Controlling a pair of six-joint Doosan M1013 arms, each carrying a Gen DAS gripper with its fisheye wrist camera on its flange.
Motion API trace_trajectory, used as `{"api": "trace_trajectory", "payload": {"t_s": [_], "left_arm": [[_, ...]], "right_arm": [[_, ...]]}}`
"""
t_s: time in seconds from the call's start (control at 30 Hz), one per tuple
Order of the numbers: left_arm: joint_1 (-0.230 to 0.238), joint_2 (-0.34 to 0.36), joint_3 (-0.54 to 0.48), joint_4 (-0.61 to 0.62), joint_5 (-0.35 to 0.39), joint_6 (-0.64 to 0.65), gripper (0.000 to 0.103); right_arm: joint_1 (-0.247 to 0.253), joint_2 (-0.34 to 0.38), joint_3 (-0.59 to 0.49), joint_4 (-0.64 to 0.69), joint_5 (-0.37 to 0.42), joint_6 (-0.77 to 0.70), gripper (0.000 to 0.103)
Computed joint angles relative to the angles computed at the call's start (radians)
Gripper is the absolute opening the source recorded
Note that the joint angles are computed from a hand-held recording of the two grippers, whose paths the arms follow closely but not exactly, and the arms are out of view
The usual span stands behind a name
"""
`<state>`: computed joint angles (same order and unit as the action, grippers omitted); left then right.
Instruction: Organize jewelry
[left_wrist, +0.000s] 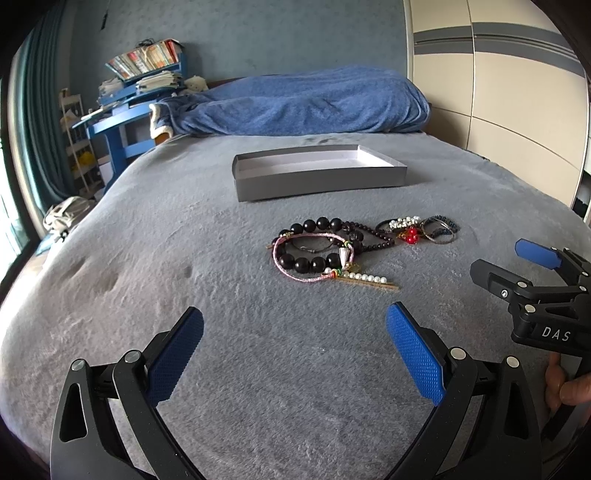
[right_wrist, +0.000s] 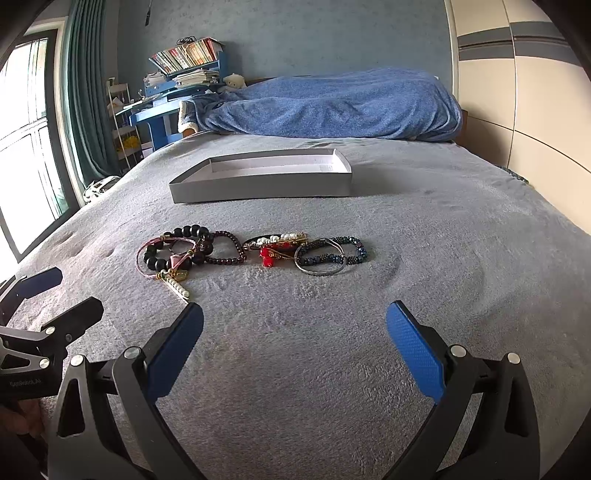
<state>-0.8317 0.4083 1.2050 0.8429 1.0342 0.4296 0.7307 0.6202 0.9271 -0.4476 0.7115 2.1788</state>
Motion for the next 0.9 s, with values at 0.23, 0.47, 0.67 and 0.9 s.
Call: {"api": "trace_trajectory", "payload": {"t_s": [0.23, 0.47, 0.67, 0.9], "left_arm": [[0.004, -0.001, 0.005, -0.001, -0.005, -0.004, 0.098], [0.008, -0.003, 0.009, -0.011, -0.009, -0.005, 0.098], [0.008, -0.002, 0.009, -0.008, -0.009, -0.005, 0.098], [0.01, -0.002, 0.009, -0.01, -0.01, -0.005, 0.098]], "right_arm": [[0.001, 0.0, 0.005, -0.006, -0.006, 0.012, 0.098], [-0.002, 0.005, -0.002, 0.004, -0.003, 0.006, 0.098], [0.001, 0.003, 0.0, -0.004, 0.0, 0.012, 0.098], [0.0, 0.001, 0.001, -0.004, 0.006, 0.017, 0.098]]}}
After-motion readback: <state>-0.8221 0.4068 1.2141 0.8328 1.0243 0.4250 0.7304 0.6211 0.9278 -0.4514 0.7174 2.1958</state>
